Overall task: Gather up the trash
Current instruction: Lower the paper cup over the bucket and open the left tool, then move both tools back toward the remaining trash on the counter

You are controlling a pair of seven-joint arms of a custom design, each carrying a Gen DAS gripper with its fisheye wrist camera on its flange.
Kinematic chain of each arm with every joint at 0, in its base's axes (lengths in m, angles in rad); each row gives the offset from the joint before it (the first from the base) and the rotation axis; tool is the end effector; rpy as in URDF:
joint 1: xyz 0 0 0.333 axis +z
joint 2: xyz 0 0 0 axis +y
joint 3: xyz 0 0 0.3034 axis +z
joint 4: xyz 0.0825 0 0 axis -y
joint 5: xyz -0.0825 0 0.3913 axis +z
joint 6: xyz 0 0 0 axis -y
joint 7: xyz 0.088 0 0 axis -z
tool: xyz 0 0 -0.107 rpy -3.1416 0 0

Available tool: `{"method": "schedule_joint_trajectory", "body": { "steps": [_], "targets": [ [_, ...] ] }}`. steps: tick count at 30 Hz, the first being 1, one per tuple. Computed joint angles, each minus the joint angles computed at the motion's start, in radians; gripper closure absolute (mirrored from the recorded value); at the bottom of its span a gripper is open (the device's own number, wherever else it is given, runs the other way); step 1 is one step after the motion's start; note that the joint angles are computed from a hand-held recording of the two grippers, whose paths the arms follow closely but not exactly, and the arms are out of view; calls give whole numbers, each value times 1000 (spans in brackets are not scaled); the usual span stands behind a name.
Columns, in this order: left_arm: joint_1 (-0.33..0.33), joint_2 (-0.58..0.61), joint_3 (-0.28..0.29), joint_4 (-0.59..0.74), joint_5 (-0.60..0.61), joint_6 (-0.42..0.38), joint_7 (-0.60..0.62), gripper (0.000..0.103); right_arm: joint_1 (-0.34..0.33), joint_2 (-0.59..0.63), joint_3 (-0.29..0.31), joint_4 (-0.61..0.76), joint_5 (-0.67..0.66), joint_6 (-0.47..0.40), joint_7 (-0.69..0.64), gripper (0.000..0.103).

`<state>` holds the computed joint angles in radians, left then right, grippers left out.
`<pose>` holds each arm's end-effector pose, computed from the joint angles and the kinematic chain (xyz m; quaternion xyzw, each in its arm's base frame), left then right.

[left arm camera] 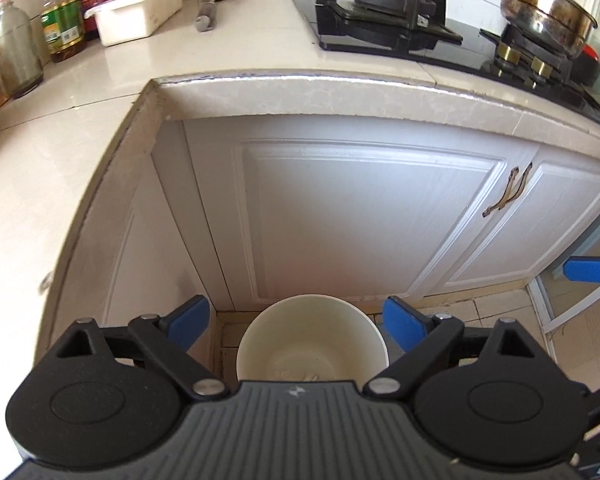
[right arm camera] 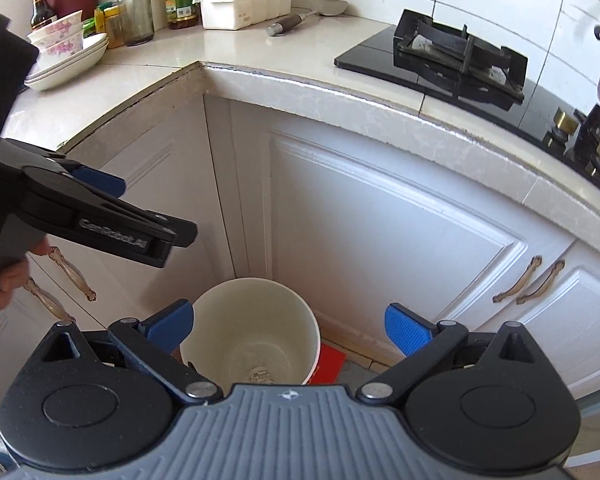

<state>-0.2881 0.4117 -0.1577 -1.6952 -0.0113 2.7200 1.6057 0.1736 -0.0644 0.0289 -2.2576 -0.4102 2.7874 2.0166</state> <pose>0.6457 -0.2922 0.4153 -0.5106 0.8037 -0.2716 0.1400 0.5443 0.1304 0.4375 -0.7044 0.6374 -0.2388 0.2012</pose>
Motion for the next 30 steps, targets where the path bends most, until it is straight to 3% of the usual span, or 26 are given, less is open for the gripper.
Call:
{"method": "schedule_joint_trajectory", "body": {
  "steps": [7,13,16,20,25,30],
  "targets": [
    [18,-112,9,-116,-11,60,-51,9,9,-9,12,16,-39,5,-3,0],
    [71,-246,2,-253,-66,107,-65,7,38,10,17,68,20,25,-128,0],
    [70,-326,45,-337,70,134,-207,5,64,34,22,104,116,51,-253,0],
    [137,-427,45,-439,189,163,-360,5,99,89,47,177,340,74,-513,0],
    [269,-545,-1,-541,391,135,-617,5,108,182,126,305,631,52,-841,0],
    [393,-649,-62,-621,534,84,-794,5,103,289,197,451,750,-14,-1026,0]
  ]
}}
